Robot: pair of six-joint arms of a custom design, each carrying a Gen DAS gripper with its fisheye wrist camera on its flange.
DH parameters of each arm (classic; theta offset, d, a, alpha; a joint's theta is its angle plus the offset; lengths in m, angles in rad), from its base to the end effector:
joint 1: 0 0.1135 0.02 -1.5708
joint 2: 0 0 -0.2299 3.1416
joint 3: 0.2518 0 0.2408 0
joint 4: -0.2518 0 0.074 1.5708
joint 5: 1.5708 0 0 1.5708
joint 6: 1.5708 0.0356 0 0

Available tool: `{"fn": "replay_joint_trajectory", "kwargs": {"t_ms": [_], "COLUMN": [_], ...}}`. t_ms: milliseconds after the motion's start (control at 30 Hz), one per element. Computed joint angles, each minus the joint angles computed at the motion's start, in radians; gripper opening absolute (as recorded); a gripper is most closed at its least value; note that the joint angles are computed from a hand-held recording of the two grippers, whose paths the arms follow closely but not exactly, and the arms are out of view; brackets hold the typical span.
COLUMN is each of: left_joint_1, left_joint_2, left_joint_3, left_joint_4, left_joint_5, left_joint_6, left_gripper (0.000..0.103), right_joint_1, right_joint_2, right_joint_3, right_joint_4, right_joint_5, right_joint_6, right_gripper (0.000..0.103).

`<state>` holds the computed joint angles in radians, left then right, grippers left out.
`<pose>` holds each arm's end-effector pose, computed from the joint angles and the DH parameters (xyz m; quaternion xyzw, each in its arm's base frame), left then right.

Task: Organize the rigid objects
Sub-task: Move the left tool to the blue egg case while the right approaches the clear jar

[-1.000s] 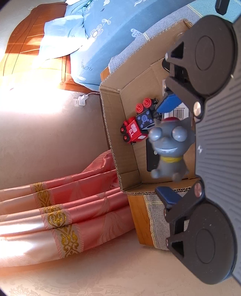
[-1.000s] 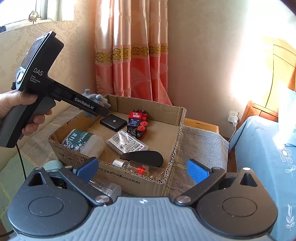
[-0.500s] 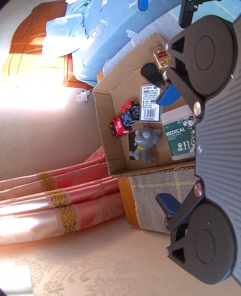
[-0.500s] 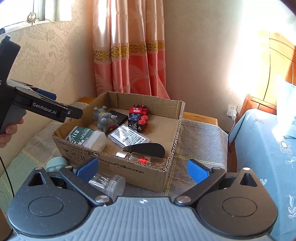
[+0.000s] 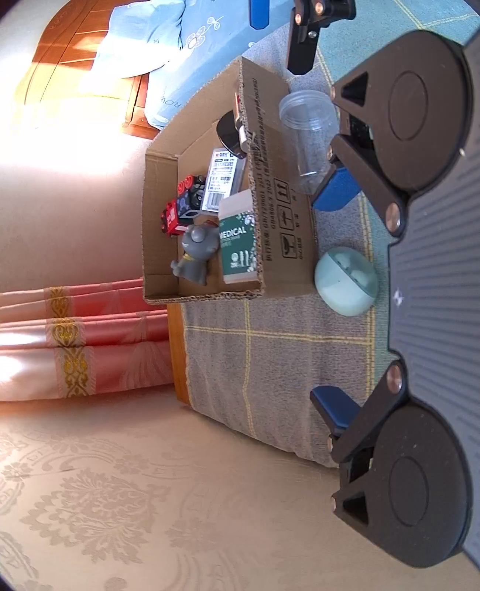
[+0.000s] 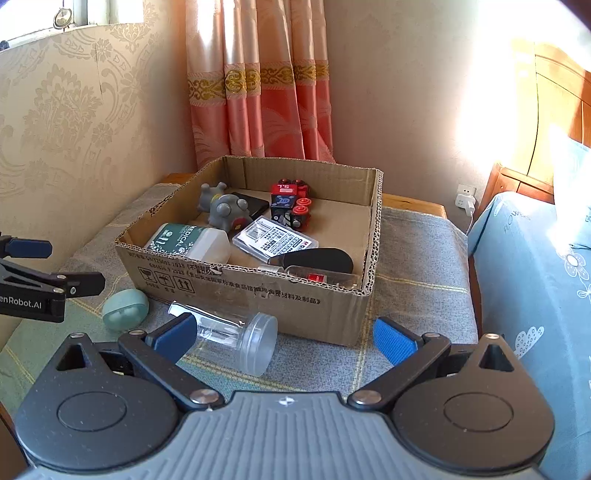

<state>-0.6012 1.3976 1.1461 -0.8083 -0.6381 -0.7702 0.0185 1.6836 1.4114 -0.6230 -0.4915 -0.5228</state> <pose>0.2358 -0.1360 0.2505 -0.1565 0.9087 0.0829 0.3779 0.3522 0.0233 0.2548 -0.3224 0.8603 0.1421 0.3686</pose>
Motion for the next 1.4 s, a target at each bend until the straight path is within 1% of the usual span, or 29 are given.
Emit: {"fn": "replay_joint_trajectory", "kwargs": {"t_ms": [67, 167, 367, 600, 733, 867, 933, 1200, 1400], "left_joint_1": [0.013, 0.026, 0.058, 0.069, 0.080, 0.081, 0.079, 0.071, 0.084], "left_joint_2": [-0.021, -0.056, -0.130, -0.188, -0.208, -0.208, -0.200, -0.156, -0.096], "left_joint_3": [-0.050, -0.117, -0.219, -0.272, -0.294, -0.308, -0.313, -0.308, -0.283], "left_joint_4": [0.008, 0.014, 0.038, 0.041, 0.048, 0.067, 0.083, 0.140, 0.196], "left_joint_5": [0.021, 0.022, 0.036, 0.039, 0.055, 0.072, 0.079, 0.116, 0.152], "left_joint_6": [-0.033, -0.055, -0.056, -0.029, -0.021, -0.007, 0.006, 0.053, 0.132], "left_gripper": [0.101, 0.101, 0.101, 0.101, 0.101, 0.101, 0.101, 0.101, 0.101], "right_joint_1": [0.021, 0.060, 0.152, 0.291, 0.352, 0.371, 0.364, 0.290, 0.226], "right_joint_2": [-0.031, -0.067, -0.105, -0.115, -0.103, -0.093, -0.087, -0.063, -0.016], "right_joint_3": [-0.059, -0.128, -0.217, -0.313, -0.365, -0.402, -0.401, -0.364, -0.315], "right_joint_4": [0.047, 0.101, 0.192, 0.356, 0.447, 0.518, 0.524, 0.446, 0.380], "right_joint_5": [0.023, 0.060, 0.119, 0.242, 0.334, 0.404, 0.420, 0.402, 0.384], "right_joint_6": [-0.002, -0.003, 0.040, 0.124, 0.133, 0.132, 0.138, 0.130, 0.152], "right_gripper": [0.103, 0.103, 0.103, 0.103, 0.103, 0.103, 0.103, 0.103, 0.103]}}
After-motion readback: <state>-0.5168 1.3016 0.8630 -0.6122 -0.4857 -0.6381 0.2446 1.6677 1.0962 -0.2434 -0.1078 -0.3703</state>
